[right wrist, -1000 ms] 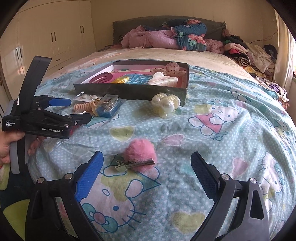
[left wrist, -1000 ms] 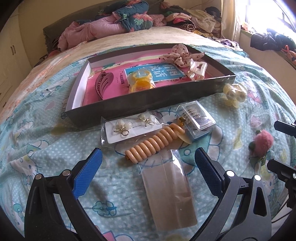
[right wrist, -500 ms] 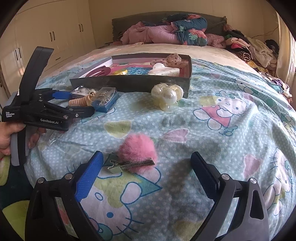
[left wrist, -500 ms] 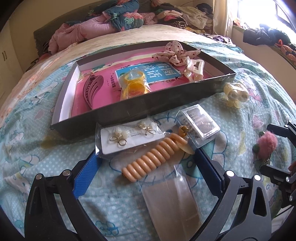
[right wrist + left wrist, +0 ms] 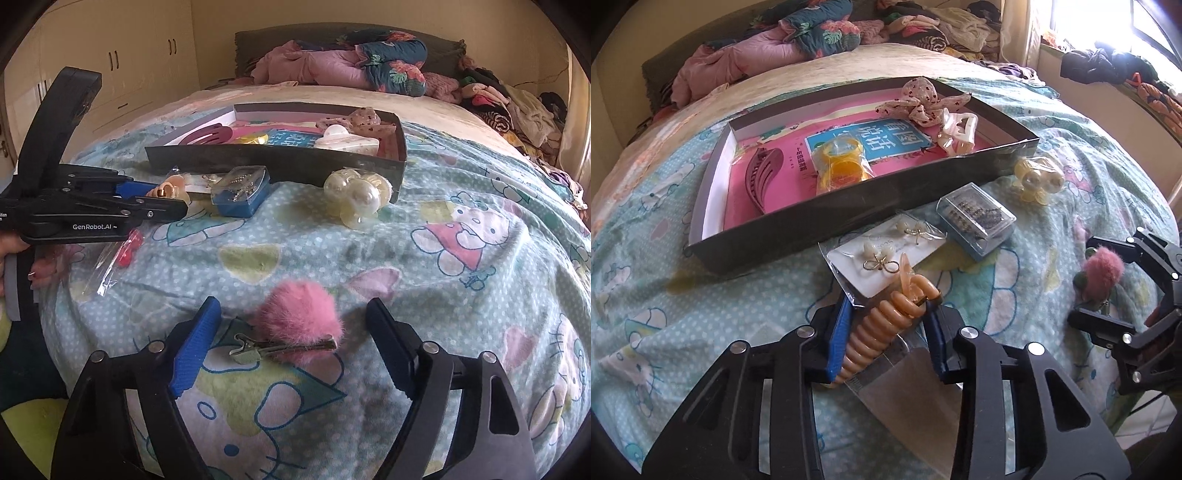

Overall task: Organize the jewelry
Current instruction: 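Grasp the coiled orange hair tie with the left tool while the right grasps the pink pompom pin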

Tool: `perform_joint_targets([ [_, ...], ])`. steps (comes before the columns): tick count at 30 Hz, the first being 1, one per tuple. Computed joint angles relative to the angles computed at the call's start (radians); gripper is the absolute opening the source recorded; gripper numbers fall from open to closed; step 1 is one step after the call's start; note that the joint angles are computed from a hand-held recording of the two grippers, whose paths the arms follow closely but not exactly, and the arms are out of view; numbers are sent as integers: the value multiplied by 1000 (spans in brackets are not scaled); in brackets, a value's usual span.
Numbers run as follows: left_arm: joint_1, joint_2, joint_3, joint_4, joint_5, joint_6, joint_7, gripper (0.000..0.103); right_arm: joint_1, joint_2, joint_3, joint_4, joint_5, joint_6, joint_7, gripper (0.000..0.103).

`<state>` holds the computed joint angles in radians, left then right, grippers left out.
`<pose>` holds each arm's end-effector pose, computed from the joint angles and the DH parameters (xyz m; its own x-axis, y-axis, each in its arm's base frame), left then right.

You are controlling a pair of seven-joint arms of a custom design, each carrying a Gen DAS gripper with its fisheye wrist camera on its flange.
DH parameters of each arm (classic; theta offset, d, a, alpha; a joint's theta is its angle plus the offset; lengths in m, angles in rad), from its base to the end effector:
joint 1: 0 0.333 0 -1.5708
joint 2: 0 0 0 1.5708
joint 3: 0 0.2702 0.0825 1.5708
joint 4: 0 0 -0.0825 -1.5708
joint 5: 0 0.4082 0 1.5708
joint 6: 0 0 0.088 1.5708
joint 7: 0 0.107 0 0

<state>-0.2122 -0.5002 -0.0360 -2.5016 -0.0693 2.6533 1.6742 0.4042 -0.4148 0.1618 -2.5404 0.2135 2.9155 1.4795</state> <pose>0.4686 -0.1173 0.4824 -0.2926 -0.9561 -0.0171 -0.7568 0.2425 -0.6070 0.4240 0.2552 0.4528 0.4821 -0.8746 -0.0514 -0.6355 -0.3087 -0.7077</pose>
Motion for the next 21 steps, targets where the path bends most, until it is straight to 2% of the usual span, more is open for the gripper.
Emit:
perform_joint_targets([
  [3, -3, -22, 9, -15, -17, -3, -5, 26, -5, -9, 6, -7, -8, -5, 5, 67],
  [4, -4, -27, 12, -18, -23, -4, -7, 21, -4, -11, 5, -8, -8, -6, 5, 63],
  [6, -7, -42, 23, -29, -41, -3, -11, 22, -4, -20, 3, -15, -9, -11, 5, 55],
  [8, 0, -58, 21, -38, -41, 0, -24, 18, 9, -26, -13, -18, 5, -20, -8, 43],
  [12, -5, -85, 39, -54, -58, 5, -29, 18, 7, -43, -10, -31, 7, -21, -14, 43],
  [21, 6, -144, 48, -86, -58, 24, -57, 18, 34, -75, -44, -37, 69, -28, -45, 43],
])
